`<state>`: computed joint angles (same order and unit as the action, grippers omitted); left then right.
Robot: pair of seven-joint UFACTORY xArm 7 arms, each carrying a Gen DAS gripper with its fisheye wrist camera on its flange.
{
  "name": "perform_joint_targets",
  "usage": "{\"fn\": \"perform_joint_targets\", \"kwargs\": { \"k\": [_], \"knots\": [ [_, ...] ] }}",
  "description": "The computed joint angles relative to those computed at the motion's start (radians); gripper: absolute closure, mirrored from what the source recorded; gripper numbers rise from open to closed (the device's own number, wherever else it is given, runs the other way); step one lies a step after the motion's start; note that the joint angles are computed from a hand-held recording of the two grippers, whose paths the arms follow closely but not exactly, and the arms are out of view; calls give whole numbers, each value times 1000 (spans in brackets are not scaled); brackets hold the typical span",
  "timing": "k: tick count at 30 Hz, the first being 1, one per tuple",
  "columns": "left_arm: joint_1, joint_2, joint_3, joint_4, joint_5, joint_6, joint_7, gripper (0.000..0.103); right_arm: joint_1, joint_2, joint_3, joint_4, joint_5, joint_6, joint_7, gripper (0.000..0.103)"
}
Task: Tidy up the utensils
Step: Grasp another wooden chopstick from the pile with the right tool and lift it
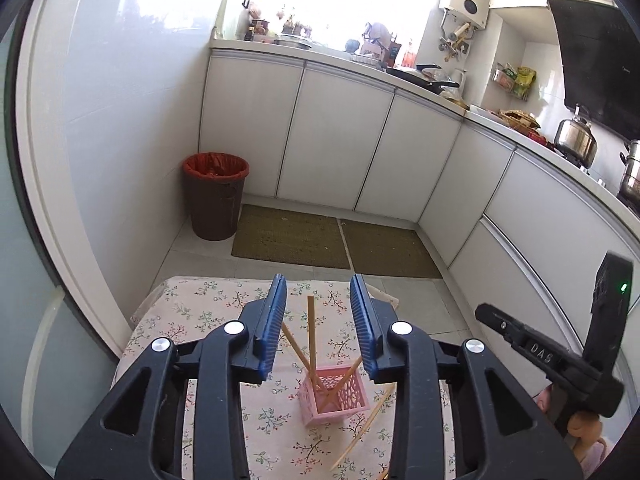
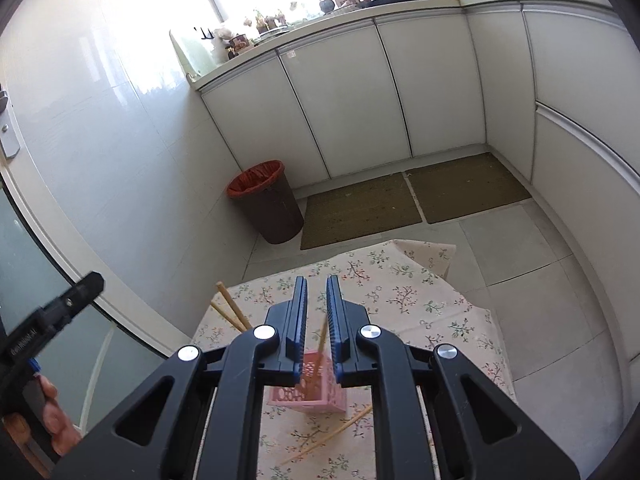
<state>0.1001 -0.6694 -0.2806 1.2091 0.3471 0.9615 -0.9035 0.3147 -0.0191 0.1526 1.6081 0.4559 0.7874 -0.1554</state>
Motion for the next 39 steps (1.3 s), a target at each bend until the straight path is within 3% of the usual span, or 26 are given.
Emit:
{"fn": "perform_joint_targets", "kwargs": {
  "k": [2, 4, 5, 8, 10, 14, 17, 20, 26, 27, 31, 34, 39],
  "knots": [
    [-2, -14, 10, -7, -8, 0, -4, 64, -8, -1, -9, -20, 0, 27, -28, 78],
    [2, -26, 13, -17, -13, -3, -16, 55, -31, -11, -31, -73, 45, 80, 3, 42],
    [3, -27, 14, -20, -17, -4, -20, 54, -46, -1, -42, -97, 63, 127, 74, 37],
    [-5, -20, 20, -21, -41, -3, -25, 54, -81, 116, -52, -50, 72, 321, 305, 35],
    [-9, -14, 15, -15, -43, 6, -20, 53, -77, 193, -52, -18, 30, 327, 437, 35],
    [-4, -15, 2, -15, -23, 3, -20, 41, -20, 339, -37, 121, -212, 333, 628, 35],
    [-10, -16, 14, -26, -25, -4, -10, 40, -2, 434, -22, 210, -250, 365, 677, 38],
    [-16, -23, 31, -41, -38, -11, 0, 40, 39, 521, -16, 315, -310, 413, 689, 47],
    [-9, -41, 50, -69, -52, -5, 6, 39, 162, 570, -55, 364, -538, 449, 663, 77],
    [-9, -42, 54, -72, -59, -4, 4, 39, 166, 564, -57, 351, -552, 440, 659, 86],
    [-11, -42, 57, -67, -77, 4, 8, 39, 95, 507, -27, 249, -445, 366, 628, 95],
    [-9, -43, 48, -53, -71, 11, 14, 39, 8, 385, 6, 65, -287, 210, 562, 95],
    [-6, -57, 28, -41, -73, 18, -4, 39, -18, 152, 15, -157, -230, 32, 419, 95]
  ]
}}
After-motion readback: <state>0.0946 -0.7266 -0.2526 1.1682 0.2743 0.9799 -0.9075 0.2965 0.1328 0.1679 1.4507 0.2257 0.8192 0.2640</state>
